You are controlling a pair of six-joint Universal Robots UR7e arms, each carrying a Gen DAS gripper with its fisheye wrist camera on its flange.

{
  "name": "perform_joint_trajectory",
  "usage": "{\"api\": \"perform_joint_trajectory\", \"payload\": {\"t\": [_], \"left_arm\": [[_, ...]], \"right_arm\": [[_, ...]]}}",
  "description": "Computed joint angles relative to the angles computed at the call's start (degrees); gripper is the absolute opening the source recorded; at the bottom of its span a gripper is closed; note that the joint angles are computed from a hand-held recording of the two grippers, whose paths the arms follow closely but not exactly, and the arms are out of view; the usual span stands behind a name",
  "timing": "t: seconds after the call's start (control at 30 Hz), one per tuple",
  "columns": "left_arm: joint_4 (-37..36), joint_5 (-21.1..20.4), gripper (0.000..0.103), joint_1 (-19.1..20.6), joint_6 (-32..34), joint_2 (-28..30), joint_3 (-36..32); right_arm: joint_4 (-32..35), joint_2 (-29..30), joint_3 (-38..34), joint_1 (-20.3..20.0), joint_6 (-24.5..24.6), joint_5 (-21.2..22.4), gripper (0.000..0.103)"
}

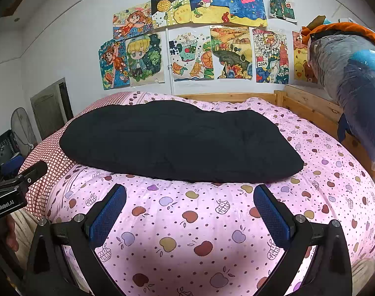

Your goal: Fold large clothes

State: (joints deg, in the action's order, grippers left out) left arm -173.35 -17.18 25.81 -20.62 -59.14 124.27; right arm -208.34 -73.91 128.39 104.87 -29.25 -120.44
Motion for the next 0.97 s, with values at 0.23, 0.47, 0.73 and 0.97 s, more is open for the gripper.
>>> {"api": "perform_joint_trajectory", "payload": {"t": [0.23,0.47,0.73,0.97], "left_arm": [[2.9,0.4,0.103,-0.1,-1.9,-0.3,-0.3],[8.2,0.8,0.103,0.2,-6.1,-0.7,-1.4],[9.2,-0.3,0.103,0.3,-7.3,-1.0,-1.5],[11.1,0.1,0.103,0.2,-8.5,-0.8,-1.7]], "right_arm": [[0.1,0.3,-0.4,-0.1,-0.4,0.2,0.101],[0.1,0.5,-0.6,-0.1,-0.4,0.2,0.101],[0.7,0.3,-0.9,-0.3,-0.3,0.5,0.101],[0.4,0.5,-0.7,-0.9,-0.1,0.8,0.101]]}}
